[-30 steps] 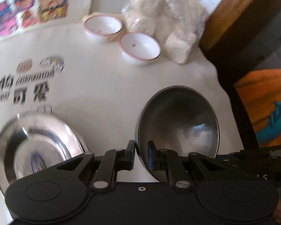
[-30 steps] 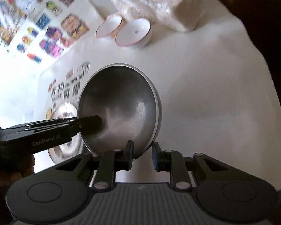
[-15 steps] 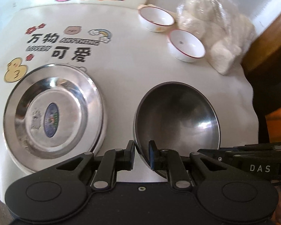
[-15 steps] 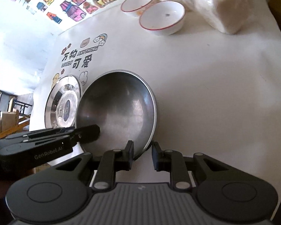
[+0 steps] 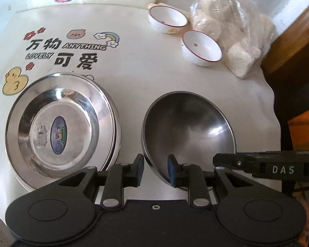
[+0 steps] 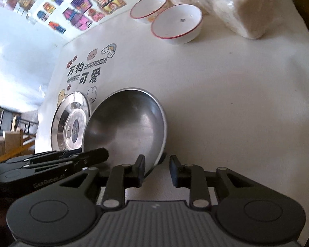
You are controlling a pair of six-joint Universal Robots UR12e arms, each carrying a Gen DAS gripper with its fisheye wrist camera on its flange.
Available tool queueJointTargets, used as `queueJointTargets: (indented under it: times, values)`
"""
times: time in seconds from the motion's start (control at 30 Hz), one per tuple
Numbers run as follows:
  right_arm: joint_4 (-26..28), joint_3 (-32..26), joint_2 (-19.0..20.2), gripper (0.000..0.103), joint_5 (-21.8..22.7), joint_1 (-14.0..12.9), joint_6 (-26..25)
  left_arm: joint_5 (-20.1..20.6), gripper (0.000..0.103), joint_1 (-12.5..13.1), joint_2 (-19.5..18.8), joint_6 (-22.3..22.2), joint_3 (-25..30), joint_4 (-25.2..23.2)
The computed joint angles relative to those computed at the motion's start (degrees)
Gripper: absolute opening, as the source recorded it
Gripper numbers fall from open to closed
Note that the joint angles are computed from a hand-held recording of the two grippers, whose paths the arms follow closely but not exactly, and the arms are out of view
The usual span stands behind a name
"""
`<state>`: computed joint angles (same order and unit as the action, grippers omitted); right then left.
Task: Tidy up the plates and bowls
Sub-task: 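Lower the steel bowl onto the table and open both tools, then move both tools to the red-rimmed white bowl and close on its rim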
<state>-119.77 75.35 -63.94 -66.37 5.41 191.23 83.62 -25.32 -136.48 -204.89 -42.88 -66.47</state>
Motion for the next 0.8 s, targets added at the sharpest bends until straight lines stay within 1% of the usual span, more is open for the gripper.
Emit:
queueJointTargets:
  times: [0.13,0.2,0.23,0.3,0.33,0.37,0.4,0.47,0.53,0.57,0.6,0.67,0.7,0.73,0.8]
  values:
    - [-3.2,1.9,-1.0,0.039,-0.7,-0.1,3.7,-1.8,0.039,0.6,0.8,3.1,-0.8,-0.4]
    - [-4.7,2.9,-1.6,0.042,-1.5,0.0,5.8,-2.5,0.047,1.0,1.4,4.1,-1.2,-0.3]
    - [-5.6,3.3,-1.9,0.043,-2.0,0.1,6.7,-2.8,0.049,1.1,1.6,4.8,-1.5,0.0]
    - [-7.8,4.3,-2.5,0.045,-3.4,0.4,8.3,-3.2,0.061,1.5,1.9,6.2,-1.7,1.0]
    - [-9.0,4.8,-2.9,0.052,-4.2,0.6,9.1,-3.4,0.066,1.7,2.0,6.8,-1.7,1.5]
    - [-10.2,5.3,-3.2,0.056,-4.9,0.7,10.1,-3.7,0.073,1.9,1.9,7.3,-1.6,2.0]
    - [-11.2,5.7,-3.4,0.062,-5.3,0.8,11.1,-3.8,0.078,2.0,1.8,7.8,-1.2,2.3]
    - [-13.5,6.4,-3.8,0.068,-6.4,1.1,13.3,-4.0,0.083,2.4,1.0,9.3,0.1,2.2]
    - [-15.2,6.7,-4.0,0.079,-8.0,1.6,15.5,-4.4,0.089,2.7,0.1,10.9,1.9,1.7]
    - [-15.9,6.8,-4.0,0.083,-8.9,1.8,16.7,-4.7,0.095,2.9,-0.4,11.8,2.8,1.3]
    - [-16.5,6.7,-3.9,0.089,-9.6,2.0,17.8,-4.9,0.1,3.0,-0.9,12.5,3.7,0.9]
    - [-17.6,6.7,-3.8,0.095,-10.7,2.3,19.9,-5.5,0.102,3.4,-1.8,13.9,5.2,0.5]
    - [-18.1,6.4,-3.6,0.101,-11.8,2.5,21.1,-5.8,0.102,3.6,-2.2,14.7,6.0,0.1]
    - [-18.5,6.2,-3.5,0.103,-13.1,2.8,22.0,-6.2,0.102,3.8,-2.8,15.6,6.9,-0.5]
    - [-19.4,6.1,-3.3,0.103,-15.7,3.4,23.3,-6.5,0.102,4.1,-3.9,17.1,8.7,-1.2]
